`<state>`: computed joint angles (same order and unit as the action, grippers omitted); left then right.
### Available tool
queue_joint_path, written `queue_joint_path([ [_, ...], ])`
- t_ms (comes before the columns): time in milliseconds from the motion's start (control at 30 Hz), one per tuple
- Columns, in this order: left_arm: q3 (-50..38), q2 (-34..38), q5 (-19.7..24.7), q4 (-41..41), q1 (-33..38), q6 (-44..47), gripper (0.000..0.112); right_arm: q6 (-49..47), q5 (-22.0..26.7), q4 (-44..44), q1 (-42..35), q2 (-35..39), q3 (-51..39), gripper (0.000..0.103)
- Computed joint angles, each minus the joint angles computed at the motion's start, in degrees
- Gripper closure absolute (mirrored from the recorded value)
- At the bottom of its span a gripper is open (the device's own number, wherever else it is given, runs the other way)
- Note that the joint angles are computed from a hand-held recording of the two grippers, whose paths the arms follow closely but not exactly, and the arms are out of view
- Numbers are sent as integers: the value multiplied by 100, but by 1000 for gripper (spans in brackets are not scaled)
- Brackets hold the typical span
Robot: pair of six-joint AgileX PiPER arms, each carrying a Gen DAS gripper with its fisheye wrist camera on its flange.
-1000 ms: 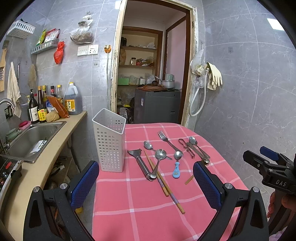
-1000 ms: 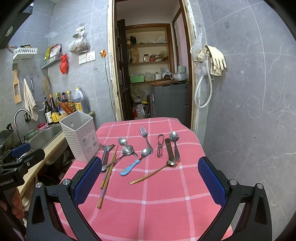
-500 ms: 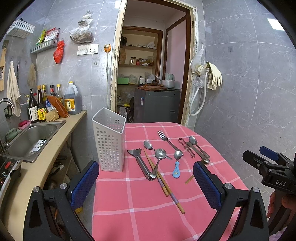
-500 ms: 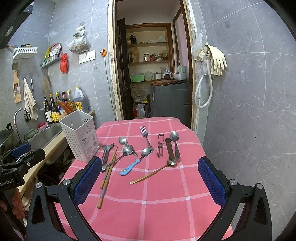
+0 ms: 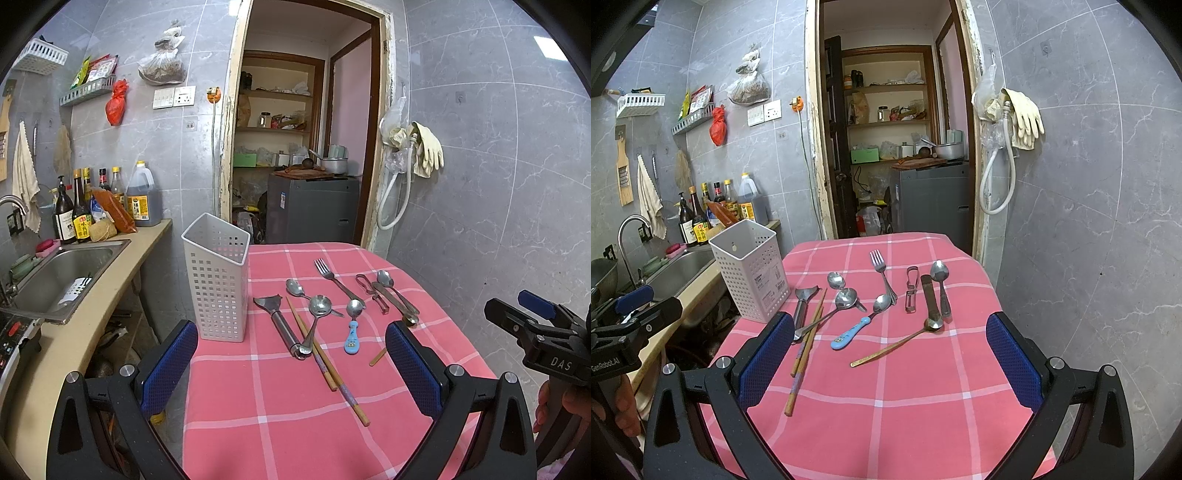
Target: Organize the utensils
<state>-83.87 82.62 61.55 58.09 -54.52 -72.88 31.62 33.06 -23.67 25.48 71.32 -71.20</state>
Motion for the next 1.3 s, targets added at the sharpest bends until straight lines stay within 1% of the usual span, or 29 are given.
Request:
queue_joint_path([
  [33,0,-5,0,-5,2,9,10,64,-77,-47,0,9,83,1],
  [200,20,33,-22,-25,-8,-47,10,58,-106,-32,-10,23,88,1],
  [300,72,74,-159,-54,39,-165,10,108,-153,-64,-4,39,98,1],
  [433,-98,219,-301,-91,184,-138,10,-318,-235,280,-195,182,-98,1],
  [467,-168,284,-300,-66,199,-135,10,-444,-326,371,-255,228,-143,1],
  [567,-543,558,-241,60,266,-167,10,-972,-342,813,-496,426,-494,1],
  [633,-810,745,-276,45,360,-206,10,-1313,-346,1126,-706,605,-775,1],
  [767,-1425,1206,-300,-59,553,-197,10,-2438,-414,2172,-1105,1015,-1315,1],
  [867,-2040,1656,-299,-225,729,93,10,-3365,-356,3010,-1403,1388,-1757,1],
  [967,-2604,2105,-318,-462,908,377,10,-4448,-251,4031,-1751,1852,-2210,1],
  [1100,-3422,2749,-350,-1032,1210,882,10,-5655,54,5212,-2166,2643,-2963,1],
  [1233,-4255,3443,-404,-1609,1471,1469,12,-6169,460,5761,-2412,3440,-3742,3],
  [1267,-4469,3624,-402,-1755,1532,1643,15,-6262,654,5907,-2498,3749,-4080,6],
  [1300,-4724,3816,-371,-1900,1586,1831,17,-6257,717,5904,-2496,3877,-4188,10],
])
